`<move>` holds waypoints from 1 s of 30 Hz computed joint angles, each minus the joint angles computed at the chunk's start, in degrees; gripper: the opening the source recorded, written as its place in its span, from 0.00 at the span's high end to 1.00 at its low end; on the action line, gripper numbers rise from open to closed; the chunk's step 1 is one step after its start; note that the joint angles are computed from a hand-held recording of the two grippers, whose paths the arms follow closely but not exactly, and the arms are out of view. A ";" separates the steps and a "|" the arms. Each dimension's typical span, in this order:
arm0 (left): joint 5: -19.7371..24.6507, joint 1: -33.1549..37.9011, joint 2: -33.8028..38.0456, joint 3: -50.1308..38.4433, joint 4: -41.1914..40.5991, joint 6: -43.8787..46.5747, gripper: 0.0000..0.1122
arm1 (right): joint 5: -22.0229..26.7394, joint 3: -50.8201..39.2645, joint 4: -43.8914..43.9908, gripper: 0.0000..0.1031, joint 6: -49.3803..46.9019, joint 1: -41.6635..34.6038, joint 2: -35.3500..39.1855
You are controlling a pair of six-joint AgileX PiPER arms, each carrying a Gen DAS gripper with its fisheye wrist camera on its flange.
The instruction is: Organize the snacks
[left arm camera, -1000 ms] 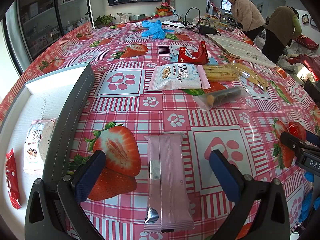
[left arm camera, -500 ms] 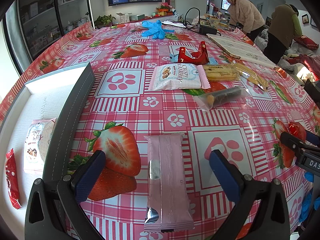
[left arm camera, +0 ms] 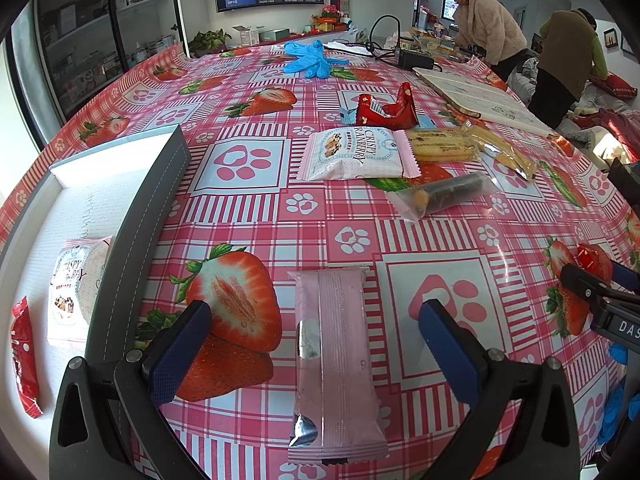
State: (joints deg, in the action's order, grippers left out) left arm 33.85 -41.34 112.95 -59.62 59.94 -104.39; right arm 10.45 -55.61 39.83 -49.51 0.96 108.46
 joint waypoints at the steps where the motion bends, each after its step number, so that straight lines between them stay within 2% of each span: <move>1: 0.03 -0.06 0.00 -0.01 -0.03 -0.02 0.08 | -0.02 0.14 0.27 0.00 -0.30 -0.03 -0.09; 30: 0.07 -0.10 0.09 -0.03 0.09 -0.21 0.08 | -0.16 0.20 0.88 0.00 -0.90 0.01 -0.02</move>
